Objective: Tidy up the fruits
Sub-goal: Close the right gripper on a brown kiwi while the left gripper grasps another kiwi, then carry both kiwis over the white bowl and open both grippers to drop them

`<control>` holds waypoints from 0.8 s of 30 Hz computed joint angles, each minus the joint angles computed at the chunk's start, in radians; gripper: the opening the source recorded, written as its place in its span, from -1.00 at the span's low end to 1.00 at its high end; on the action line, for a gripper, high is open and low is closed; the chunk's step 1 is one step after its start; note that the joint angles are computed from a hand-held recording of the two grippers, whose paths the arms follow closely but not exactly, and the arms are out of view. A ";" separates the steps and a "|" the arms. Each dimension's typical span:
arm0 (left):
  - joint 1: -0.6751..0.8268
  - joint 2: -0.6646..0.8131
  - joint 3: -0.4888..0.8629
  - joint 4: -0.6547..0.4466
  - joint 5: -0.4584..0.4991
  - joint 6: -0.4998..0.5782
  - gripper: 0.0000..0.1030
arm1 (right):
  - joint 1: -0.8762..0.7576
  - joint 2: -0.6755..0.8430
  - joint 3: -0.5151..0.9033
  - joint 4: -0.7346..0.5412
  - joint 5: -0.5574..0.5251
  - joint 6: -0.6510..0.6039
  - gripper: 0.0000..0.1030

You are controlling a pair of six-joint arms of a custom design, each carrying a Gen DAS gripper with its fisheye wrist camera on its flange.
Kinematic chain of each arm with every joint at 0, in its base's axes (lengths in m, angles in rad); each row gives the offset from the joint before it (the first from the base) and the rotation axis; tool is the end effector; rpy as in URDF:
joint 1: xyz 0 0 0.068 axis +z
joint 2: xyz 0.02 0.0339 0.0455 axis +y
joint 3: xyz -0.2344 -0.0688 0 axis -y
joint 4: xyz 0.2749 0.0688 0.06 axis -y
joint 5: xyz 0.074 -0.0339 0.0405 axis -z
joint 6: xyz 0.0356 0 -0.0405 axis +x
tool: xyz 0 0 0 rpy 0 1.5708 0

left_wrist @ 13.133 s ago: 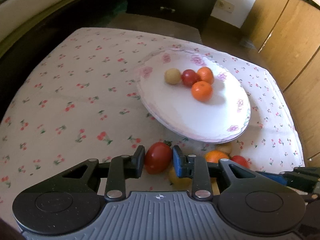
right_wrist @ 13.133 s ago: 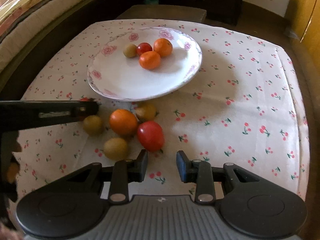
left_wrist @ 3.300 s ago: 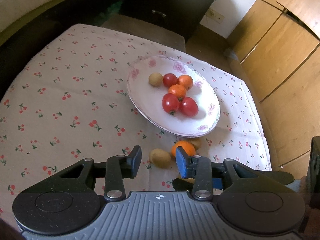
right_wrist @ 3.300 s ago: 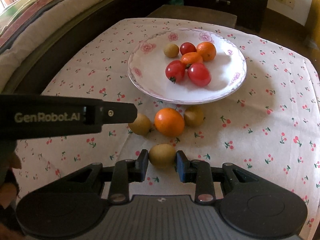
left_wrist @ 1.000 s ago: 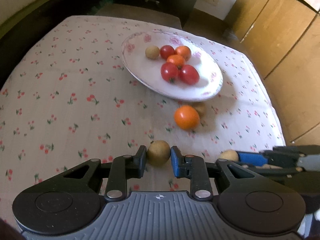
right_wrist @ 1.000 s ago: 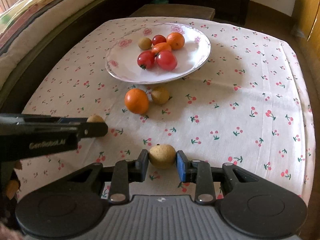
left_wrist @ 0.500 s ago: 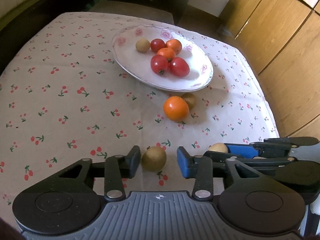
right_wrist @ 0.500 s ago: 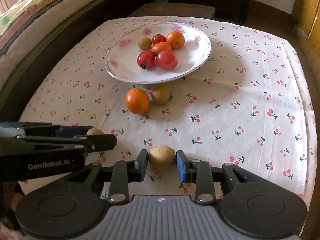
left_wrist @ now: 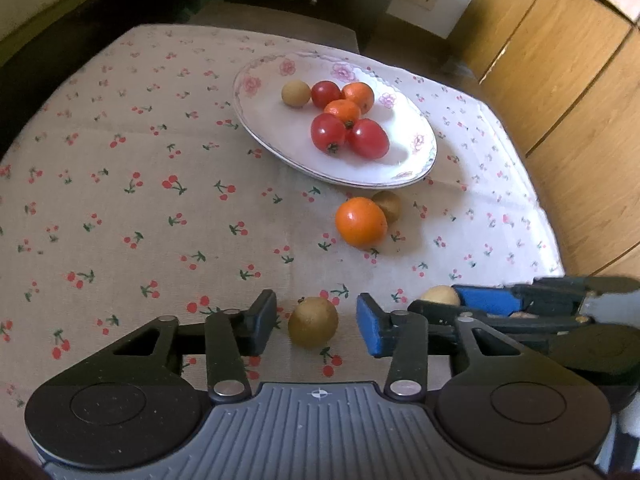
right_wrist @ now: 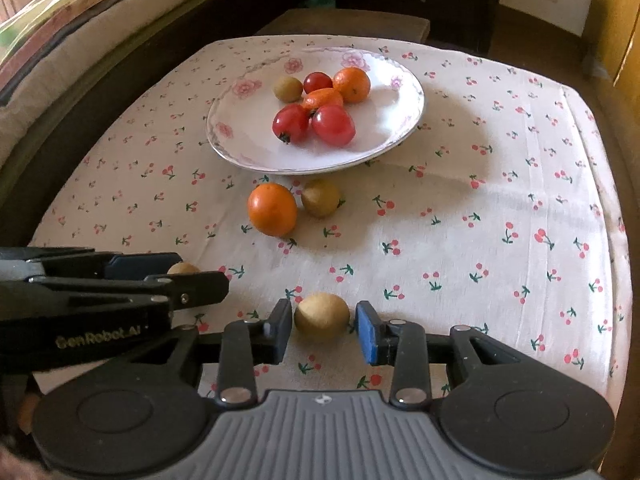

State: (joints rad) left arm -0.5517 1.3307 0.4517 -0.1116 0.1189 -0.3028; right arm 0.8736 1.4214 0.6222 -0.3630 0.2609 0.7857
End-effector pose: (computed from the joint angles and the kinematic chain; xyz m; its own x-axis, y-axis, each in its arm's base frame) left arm 0.2071 -0.1324 0.0763 -0.8516 0.1764 -0.4937 0.3372 0.9053 -0.2582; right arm 0.1758 0.1956 0.0906 -0.8939 -0.0030 -0.4483 -0.0603 0.9917 0.1137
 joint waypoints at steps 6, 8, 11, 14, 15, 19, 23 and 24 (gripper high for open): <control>-0.026 -0.021 -0.006 -0.021 -0.036 0.010 -0.33 | 0.018 0.020 0.031 -0.030 0.008 -0.015 -0.39; -0.024 -0.042 -0.010 -0.039 -0.032 0.010 -0.34 | 0.024 0.000 0.022 -0.037 0.006 -0.007 -0.39; -0.023 -0.093 -0.022 -0.071 -0.041 0.004 -0.34 | 0.035 -0.031 0.018 -0.058 0.017 0.003 -0.39; -0.017 -0.160 -0.029 -0.118 -0.044 0.000 -0.34 | 0.043 -0.077 0.018 -0.085 0.038 0.013 -0.39; -0.016 -0.182 -0.030 -0.132 -0.048 0.000 -0.34 | 0.041 -0.089 0.019 -0.088 0.042 0.013 -0.39; -0.008 -0.201 0.005 -0.155 -0.031 0.000 -0.34 | 0.019 -0.112 0.044 -0.097 0.057 -0.005 -0.39; 0.021 -0.135 0.074 -0.121 -0.002 0.007 -0.34 | -0.037 -0.065 0.090 -0.066 0.044 -0.047 -0.39; 0.031 -0.119 0.088 -0.112 0.004 0.007 -0.34 | -0.053 -0.051 0.102 -0.052 0.036 -0.056 -0.39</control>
State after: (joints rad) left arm -0.5204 1.2122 0.5398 -0.2240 0.1227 -0.2961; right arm 0.8209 1.3702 0.7242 -0.4152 0.2968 0.7296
